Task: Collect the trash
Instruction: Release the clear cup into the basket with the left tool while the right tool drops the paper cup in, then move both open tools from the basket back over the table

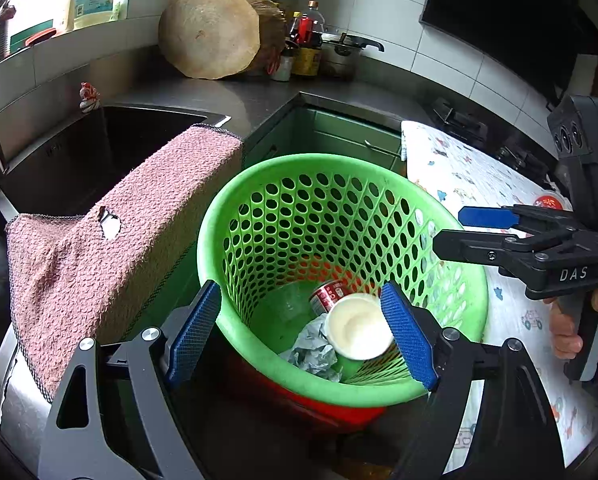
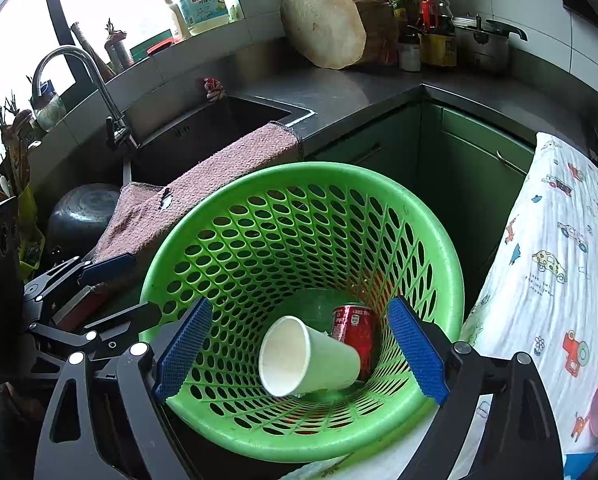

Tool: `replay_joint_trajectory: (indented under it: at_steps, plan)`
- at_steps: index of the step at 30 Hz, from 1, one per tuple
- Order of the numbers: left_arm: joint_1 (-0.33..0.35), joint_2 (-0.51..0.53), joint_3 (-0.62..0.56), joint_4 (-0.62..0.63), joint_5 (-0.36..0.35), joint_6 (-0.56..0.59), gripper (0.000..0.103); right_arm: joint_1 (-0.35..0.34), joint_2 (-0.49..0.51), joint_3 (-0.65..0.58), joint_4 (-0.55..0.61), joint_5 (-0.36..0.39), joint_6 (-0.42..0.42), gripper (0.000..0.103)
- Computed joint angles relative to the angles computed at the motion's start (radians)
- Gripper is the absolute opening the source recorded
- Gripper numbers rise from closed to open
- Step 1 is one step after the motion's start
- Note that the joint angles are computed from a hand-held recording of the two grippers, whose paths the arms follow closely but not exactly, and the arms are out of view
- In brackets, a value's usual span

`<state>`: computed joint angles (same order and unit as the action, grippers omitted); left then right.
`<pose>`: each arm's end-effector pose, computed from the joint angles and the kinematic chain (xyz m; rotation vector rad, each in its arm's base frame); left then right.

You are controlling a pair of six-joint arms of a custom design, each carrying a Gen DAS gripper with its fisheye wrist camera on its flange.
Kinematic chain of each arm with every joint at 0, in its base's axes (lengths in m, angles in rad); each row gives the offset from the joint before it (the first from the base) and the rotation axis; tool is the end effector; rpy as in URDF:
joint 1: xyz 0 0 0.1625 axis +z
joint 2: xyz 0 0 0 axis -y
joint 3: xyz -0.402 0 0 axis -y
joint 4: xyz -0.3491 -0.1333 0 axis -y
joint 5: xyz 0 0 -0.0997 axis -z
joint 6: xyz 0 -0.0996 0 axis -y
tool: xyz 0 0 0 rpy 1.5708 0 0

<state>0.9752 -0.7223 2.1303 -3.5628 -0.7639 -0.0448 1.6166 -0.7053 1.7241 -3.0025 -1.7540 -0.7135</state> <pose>-0.0990 -0.5120 0.0813 0.3517 2.3627 -0.9944 0.1434 -0.6138 0.0762 0.9869 -2.6186 0.4694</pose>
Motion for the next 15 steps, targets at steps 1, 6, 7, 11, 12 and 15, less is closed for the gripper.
replay_joint_trajectory:
  at_steps: [1,6,7,11,12,15]
  plan:
    - [-0.001,0.0,0.0,-0.001,0.002,-0.002,0.083,0.0,-0.003,0.003,-0.001,0.001,-0.001,0.088]
    - [-0.01,0.002,0.001,0.006,0.006,-0.008,0.084,-0.007,-0.036,0.041,-0.032,0.005,-0.009,0.089]
    - [-0.012,0.003,0.001,0.008,0.008,-0.009,0.084,-0.012,-0.048,0.054,-0.041,0.008,-0.01,0.09]
    - [-0.023,0.011,-0.01,0.027,0.004,-0.023,0.086,-0.036,-0.109,0.109,-0.074,0.025,-0.008,0.091]
    - [-0.026,0.015,-0.015,0.034,0.001,-0.027,0.086,-0.043,-0.126,0.125,-0.084,0.03,-0.007,0.091]
    - [-0.042,0.03,-0.029,0.042,-0.01,-0.026,0.086,-0.07,-0.182,0.173,-0.107,0.041,-0.005,0.091]
